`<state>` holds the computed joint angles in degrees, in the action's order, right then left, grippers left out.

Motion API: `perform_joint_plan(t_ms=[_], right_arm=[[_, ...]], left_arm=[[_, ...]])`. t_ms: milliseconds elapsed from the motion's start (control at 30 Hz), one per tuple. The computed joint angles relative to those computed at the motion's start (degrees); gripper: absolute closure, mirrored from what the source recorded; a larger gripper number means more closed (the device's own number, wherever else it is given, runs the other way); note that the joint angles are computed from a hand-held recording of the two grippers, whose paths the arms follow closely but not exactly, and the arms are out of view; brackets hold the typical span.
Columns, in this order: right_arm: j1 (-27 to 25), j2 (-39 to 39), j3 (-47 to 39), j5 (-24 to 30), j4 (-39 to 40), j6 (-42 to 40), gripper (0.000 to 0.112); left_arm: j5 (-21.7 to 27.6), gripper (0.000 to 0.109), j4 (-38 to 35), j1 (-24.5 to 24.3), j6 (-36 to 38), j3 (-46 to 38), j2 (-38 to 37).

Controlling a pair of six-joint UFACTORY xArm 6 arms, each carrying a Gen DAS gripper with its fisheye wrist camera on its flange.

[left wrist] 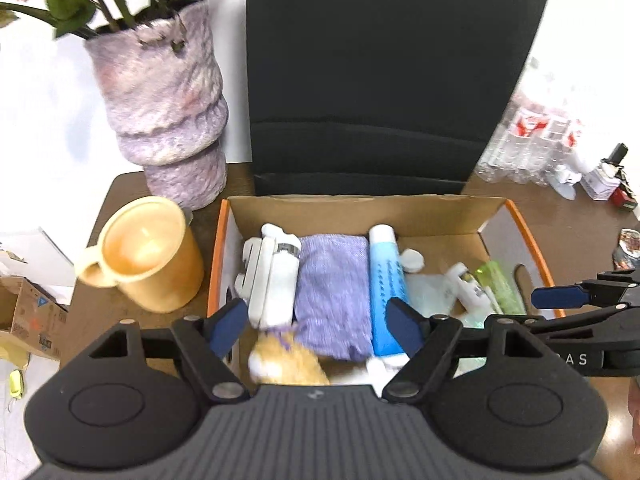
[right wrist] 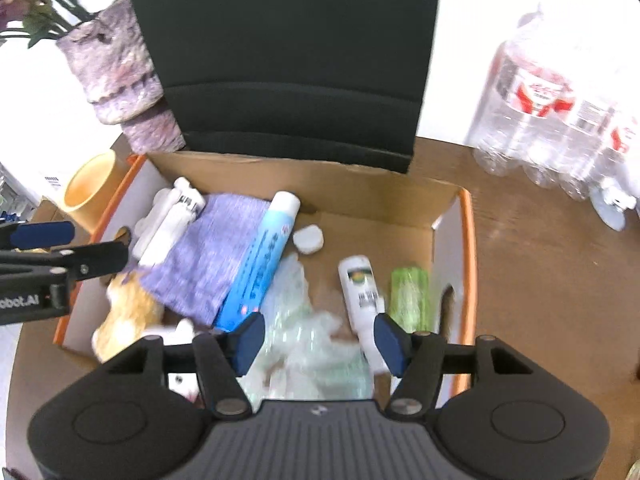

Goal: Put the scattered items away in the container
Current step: 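Open the left tool to drop the device while the right tool releases the white case, then withdraw both tools from the box back over the table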

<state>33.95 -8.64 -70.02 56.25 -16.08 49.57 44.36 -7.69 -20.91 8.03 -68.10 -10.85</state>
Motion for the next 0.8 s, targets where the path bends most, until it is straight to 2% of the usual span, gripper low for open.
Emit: perform_joint_plan(t_ms=[200,333,500,633,700,733,800], right_arm=[[5.5,-5.94,1.82,5.31,-3.1,4.76,0.052],[9.81,-10.53,5.52,4.99,-5.72,10.51,0.049],[17.29,-15.93,12.36,3.48,-10.68,18.94,0.045],[23.38,-18.33,15.8,5.66,-14.53,25.44,0.045],[27.43,-20.79,19.19,5.99,-18.93,30.83,0.04],[29.56,-22.0,21.16,6.04,-21.4,34.36,0.034],[34.26,-23.41,24.3,7.74,-25.92,41.78,0.032]], left_arm=[[0.3,0.025,0.95,-1.16,0.49,9.0,-11.3],[-1.16,0.025,2.36,-1.79,-1.74,15.89,-18.77],[-1.16,0.025,0.63,-1.95,-1.9,24.73,-28.47],[-1.23,0.019,-2.81,-1.65,-0.13,32.56,-37.27],[-1.31,0.016,-5.31,-0.95,1.05,37.73,-42.84],[-2.05,0.016,-4.0,-1.17,-0.1,41.33,-46.47],[-3.95,0.015,2.45,-2.56,-5.42,49.33,-55.06]])
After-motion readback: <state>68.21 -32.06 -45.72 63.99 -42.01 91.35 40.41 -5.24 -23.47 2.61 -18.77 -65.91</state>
